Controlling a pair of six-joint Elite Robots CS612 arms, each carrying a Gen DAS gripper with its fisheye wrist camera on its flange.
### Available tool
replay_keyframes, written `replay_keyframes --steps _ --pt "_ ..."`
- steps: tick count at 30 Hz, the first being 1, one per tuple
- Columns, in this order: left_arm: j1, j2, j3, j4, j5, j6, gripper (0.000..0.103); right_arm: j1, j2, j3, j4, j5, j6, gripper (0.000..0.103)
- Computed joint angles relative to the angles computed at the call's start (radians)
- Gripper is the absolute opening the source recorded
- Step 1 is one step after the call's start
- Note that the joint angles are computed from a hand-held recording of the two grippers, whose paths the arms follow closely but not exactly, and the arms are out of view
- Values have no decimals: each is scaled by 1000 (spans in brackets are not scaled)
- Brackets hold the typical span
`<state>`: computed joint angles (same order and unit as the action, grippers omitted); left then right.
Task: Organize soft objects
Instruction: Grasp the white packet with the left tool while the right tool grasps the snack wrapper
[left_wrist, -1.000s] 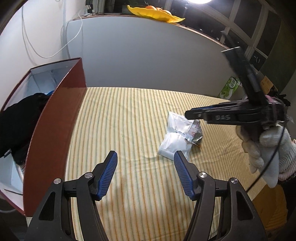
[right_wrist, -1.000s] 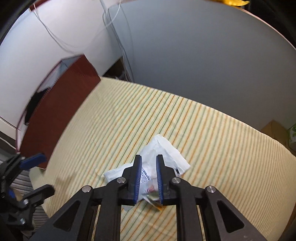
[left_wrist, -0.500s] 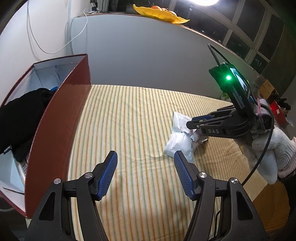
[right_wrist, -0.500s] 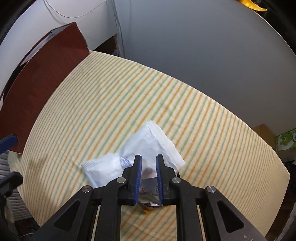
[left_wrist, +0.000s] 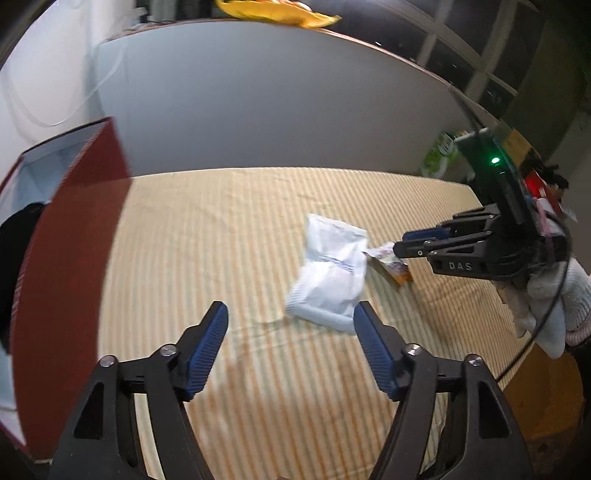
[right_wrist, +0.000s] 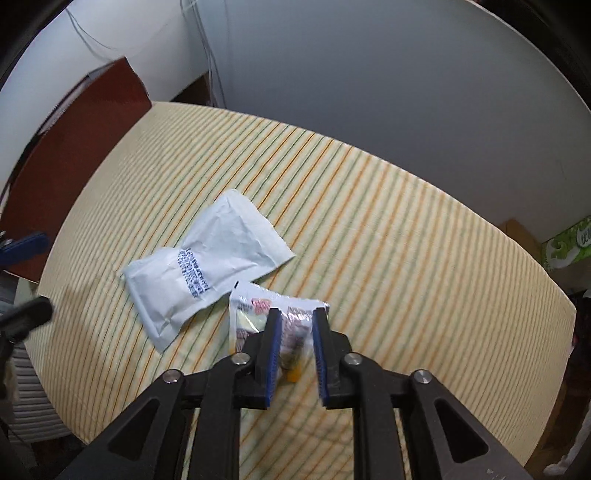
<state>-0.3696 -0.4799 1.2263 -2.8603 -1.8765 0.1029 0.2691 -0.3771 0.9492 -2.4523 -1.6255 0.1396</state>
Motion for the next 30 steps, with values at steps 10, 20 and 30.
replay_keyframes --steps 10,20,30 --pt "-48 43 -77 120 60 175 72 11 -36 119 -181 -23 -41 65" --pt "-81 68 -106 117 163 283 75 13 3 56 -153 -33 -66 65" --pt "-88 113 -184 181 186 278 80 5 46 -20 -92 -12 -52 65"
